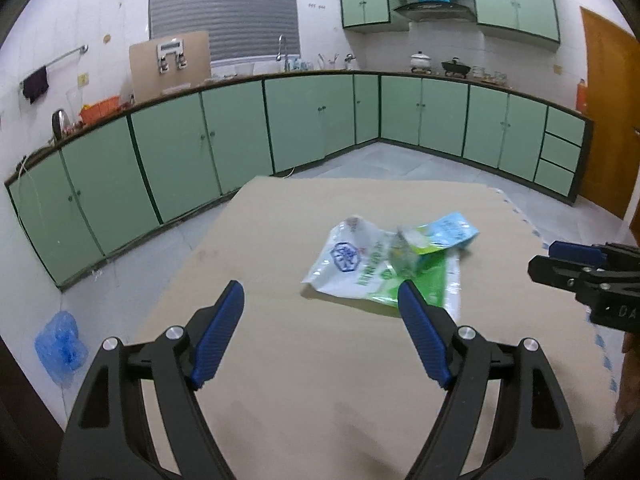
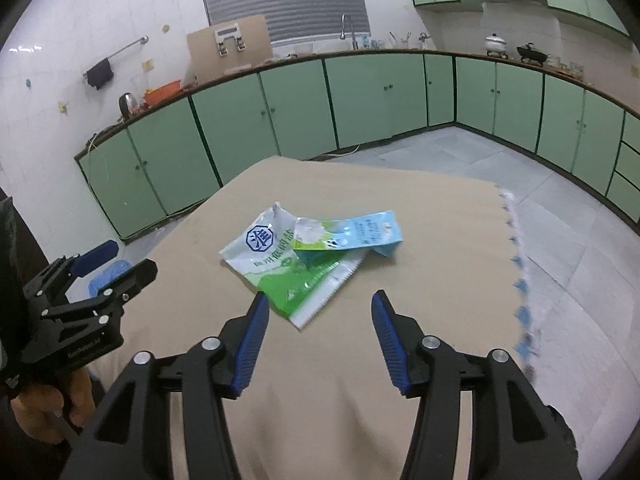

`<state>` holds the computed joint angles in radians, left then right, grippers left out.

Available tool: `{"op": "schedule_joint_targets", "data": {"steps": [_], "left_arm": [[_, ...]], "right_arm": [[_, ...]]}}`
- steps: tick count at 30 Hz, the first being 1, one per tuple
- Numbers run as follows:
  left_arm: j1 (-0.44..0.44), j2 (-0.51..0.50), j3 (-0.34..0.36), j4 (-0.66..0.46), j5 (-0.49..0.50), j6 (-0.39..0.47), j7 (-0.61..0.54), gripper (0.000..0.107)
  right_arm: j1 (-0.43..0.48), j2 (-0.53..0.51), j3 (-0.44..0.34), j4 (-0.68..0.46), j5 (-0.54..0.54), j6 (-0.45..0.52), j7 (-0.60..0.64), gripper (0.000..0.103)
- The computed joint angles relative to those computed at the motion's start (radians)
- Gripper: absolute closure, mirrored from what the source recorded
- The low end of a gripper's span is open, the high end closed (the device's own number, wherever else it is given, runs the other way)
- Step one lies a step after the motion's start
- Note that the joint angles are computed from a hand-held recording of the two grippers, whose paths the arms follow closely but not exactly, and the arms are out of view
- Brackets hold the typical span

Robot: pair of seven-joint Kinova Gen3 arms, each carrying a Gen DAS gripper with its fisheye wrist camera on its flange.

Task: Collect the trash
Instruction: 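Open both tools over the bin and return them to the table, then grasp the blue milk carton with the right tool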

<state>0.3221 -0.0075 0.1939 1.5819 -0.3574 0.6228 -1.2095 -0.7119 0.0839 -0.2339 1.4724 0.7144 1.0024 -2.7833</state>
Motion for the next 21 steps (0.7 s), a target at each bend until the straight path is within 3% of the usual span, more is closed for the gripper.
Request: {"op": "schedule_joint_targets", "data": {"steps": [5,9,15,18,21], "left_arm": [[-0.026,0.056,-0.030,-0.009,0.103,-0.044,-0.111,0.031],[-0.053,0.086,-0.042,-0.025,0.165,-0.048,-0.216,0.031],[-0.079,0.109,-0.071,-0.051,0.256,-0.057,-0.269,0.031],[-0.085,0.109,-0.071,-0.043,0.283,-0.064,-0.293,0.031],[-0.089,0.107,-0.070,-0.041,0.309,-0.067,-0.307,0.031]], "right_arm": [[-0.006,0.101,0.044,-0.071,-0.002,-0.024,-0.012,0.050],[-0.045,0.198,0.105,-0.164,0.019,0.010,-0.034,0.049],[-0.074,0.319,0.179,-0.306,-0.017,0.069,0.006,0.048],[-0.090,0.331,0.208,-0.321,-0.032,0.110,0.027,0.048],[-0.098,0.283,0.220,-0.256,-0.029,0.122,0.006,0.048]]}}
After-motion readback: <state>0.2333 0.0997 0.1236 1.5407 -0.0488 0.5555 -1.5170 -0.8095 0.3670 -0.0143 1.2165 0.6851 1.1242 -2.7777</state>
